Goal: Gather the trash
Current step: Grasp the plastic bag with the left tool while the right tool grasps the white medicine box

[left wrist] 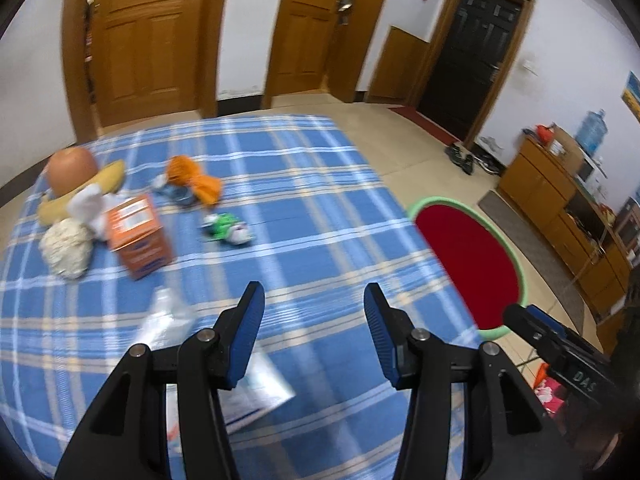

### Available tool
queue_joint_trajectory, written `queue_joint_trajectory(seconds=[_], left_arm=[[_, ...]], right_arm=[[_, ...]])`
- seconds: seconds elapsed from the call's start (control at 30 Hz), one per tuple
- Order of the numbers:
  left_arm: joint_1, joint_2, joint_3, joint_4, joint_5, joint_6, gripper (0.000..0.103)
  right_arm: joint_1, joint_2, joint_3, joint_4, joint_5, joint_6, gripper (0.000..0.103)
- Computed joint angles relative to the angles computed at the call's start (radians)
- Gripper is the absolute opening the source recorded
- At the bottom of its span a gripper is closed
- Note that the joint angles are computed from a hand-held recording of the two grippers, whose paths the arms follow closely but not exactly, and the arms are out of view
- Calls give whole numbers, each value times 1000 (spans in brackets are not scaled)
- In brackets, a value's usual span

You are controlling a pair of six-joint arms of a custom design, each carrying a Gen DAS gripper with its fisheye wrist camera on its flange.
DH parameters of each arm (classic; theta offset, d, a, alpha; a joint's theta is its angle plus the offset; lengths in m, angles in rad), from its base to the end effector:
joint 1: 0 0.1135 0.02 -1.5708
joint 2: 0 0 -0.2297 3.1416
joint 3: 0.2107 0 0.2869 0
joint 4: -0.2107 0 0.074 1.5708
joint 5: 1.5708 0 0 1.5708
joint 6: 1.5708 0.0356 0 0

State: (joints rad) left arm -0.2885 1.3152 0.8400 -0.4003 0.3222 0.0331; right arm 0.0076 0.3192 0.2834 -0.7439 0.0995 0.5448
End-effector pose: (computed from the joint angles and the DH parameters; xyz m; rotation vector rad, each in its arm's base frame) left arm 0.2920 -0.0984 0.1780 0.5338 2.3913 -0.5071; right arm 0.1623 -0.0023 0.1586 0.6709 2.2531 0.1550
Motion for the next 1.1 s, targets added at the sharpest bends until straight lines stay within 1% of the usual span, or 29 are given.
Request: queue_joint_trajectory(seconds=[0.17, 0.3, 0.47, 0.67, 0.87, 0.93, 0.97, 1.1], left_arm=[[87, 21, -6, -3, 7, 46, 52], [134, 57, -1, 9, -36, 86, 52], [177, 111, 13, 24, -64, 132, 52], [206, 183, 36, 43, -81, 162, 52], [217, 243, 56, 44, -52, 194, 51], [213, 237, 41, 66, -59, 204, 46], [210, 234, 35, 74, -64, 210, 39], [223, 229, 31, 68, -38, 220, 37]], right_arm=[[90, 72, 20, 38, 38, 59, 76], [167, 137, 39, 68, 76, 96, 77], [235, 194, 52, 89, 103, 134, 79], [306, 280, 81, 121, 130, 177, 79], [366, 347, 105, 140, 152, 211, 79], [389, 377, 114, 151, 158, 226, 79], [399, 392, 119, 156, 160, 232, 79], [447, 460, 150, 172, 169, 256, 79]])
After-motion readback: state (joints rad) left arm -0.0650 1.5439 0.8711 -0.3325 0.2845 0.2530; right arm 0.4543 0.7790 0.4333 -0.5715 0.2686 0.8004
